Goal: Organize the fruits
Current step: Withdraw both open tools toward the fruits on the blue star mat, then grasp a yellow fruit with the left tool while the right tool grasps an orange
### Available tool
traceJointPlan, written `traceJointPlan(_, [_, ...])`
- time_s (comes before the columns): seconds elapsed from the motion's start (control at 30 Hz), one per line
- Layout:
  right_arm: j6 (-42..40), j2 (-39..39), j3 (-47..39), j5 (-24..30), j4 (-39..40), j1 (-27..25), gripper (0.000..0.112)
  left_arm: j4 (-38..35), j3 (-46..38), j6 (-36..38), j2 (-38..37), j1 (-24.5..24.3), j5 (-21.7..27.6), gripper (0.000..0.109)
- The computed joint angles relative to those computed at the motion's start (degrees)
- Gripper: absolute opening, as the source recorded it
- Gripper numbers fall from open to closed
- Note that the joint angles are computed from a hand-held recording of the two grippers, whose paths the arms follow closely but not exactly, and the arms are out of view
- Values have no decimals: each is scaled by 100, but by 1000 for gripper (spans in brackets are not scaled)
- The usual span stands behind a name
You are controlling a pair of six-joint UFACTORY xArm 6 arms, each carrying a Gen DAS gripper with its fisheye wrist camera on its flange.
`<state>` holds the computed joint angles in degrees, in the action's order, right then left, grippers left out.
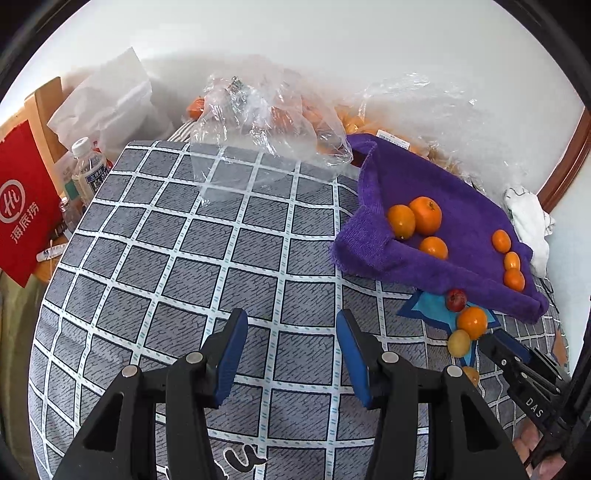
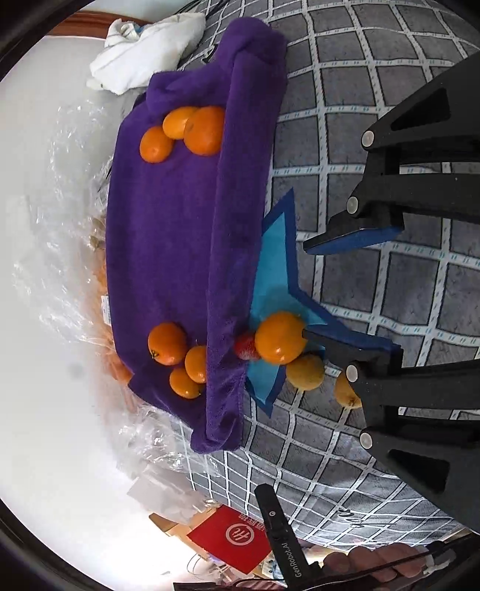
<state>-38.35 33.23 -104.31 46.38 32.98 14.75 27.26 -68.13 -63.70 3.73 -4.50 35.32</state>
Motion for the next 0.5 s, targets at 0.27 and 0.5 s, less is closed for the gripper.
traceJointPlan(0.27, [-299, -61, 129, -199, 124, 201, 40, 10, 117, 218, -73, 1, -12, 48])
traceJointPlan(0.5, [-232, 167, -252, 3, 181, 229, 39, -8, 226, 159, -187, -13, -216, 48])
